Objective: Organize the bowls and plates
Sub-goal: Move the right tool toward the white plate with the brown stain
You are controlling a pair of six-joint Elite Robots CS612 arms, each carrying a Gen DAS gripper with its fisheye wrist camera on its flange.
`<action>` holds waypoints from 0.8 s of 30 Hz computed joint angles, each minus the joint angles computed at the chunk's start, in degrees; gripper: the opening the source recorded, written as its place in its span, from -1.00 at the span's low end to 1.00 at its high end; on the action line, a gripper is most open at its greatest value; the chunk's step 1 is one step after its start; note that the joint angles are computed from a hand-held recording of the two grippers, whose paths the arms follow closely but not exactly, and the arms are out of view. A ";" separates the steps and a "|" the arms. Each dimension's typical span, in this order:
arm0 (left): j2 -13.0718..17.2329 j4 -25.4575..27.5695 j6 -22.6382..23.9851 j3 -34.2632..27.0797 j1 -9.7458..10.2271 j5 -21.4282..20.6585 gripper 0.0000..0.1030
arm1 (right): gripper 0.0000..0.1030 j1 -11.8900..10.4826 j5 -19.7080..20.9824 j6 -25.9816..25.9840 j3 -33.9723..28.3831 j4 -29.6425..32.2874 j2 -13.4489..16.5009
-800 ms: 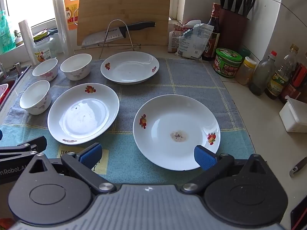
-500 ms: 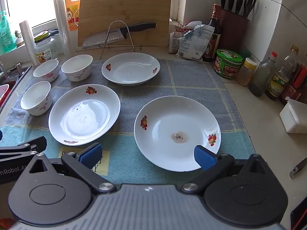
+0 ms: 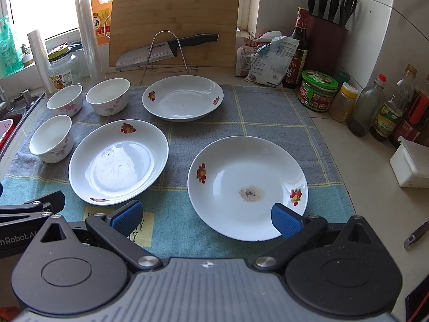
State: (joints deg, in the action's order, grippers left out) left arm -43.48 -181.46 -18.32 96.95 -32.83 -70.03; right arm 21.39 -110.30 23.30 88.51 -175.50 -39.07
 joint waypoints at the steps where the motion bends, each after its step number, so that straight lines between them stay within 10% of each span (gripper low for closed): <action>1: -0.01 -0.01 -0.02 0.00 0.01 -0.03 0.98 | 1.00 0.01 -0.08 -0.05 -0.03 0.00 0.02; 24: -0.14 -1.56 -0.43 0.44 0.24 -1.54 0.99 | 1.00 0.12 -0.97 -0.12 -0.25 0.13 0.10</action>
